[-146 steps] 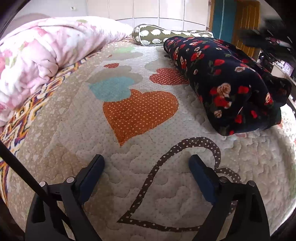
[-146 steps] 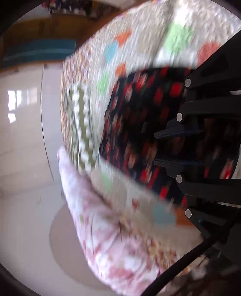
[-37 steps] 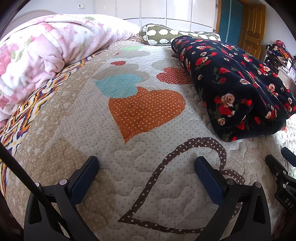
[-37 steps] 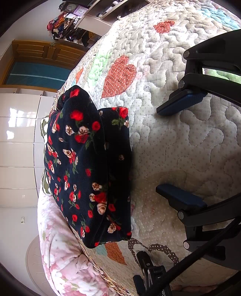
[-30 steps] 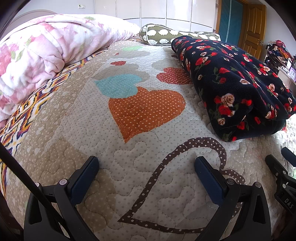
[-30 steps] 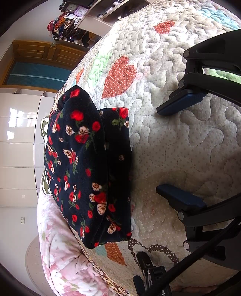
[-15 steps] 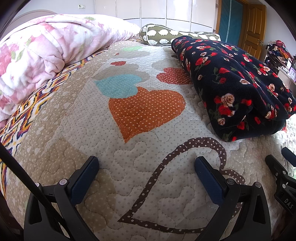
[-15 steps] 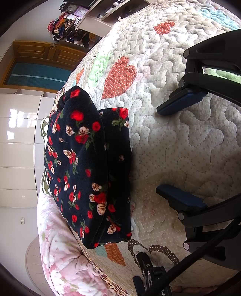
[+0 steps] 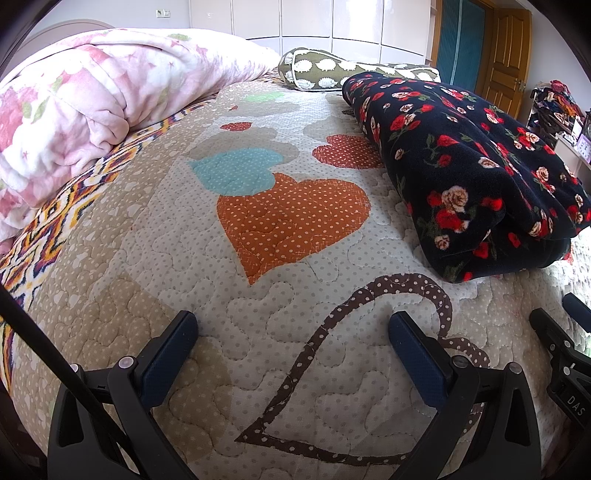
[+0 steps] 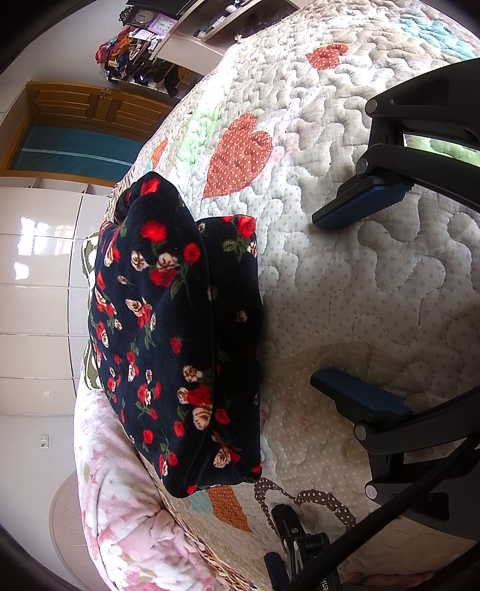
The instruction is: Fold large clothes
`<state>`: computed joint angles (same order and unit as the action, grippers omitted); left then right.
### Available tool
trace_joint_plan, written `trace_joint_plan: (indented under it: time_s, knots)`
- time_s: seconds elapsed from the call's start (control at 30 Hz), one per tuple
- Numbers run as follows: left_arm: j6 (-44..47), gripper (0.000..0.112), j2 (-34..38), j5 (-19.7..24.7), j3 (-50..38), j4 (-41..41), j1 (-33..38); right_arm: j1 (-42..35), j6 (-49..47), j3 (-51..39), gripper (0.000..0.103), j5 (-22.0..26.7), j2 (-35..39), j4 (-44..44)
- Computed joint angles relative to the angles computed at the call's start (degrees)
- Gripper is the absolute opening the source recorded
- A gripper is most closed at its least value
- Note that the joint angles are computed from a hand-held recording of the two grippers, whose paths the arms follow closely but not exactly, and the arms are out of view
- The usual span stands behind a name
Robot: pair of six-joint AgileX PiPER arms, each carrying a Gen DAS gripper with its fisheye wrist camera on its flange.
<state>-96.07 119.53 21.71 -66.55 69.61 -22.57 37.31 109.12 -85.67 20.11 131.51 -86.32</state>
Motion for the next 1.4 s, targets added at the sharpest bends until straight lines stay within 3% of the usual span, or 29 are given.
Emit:
trace_joint_plan:
  time_s: [1.4]
  knots:
    - [-0.83,0.103,0.1,0.13,0.1,0.77,-0.16,-0.32,1.16,0.48,0.082,0.41,-0.22,-1.57]
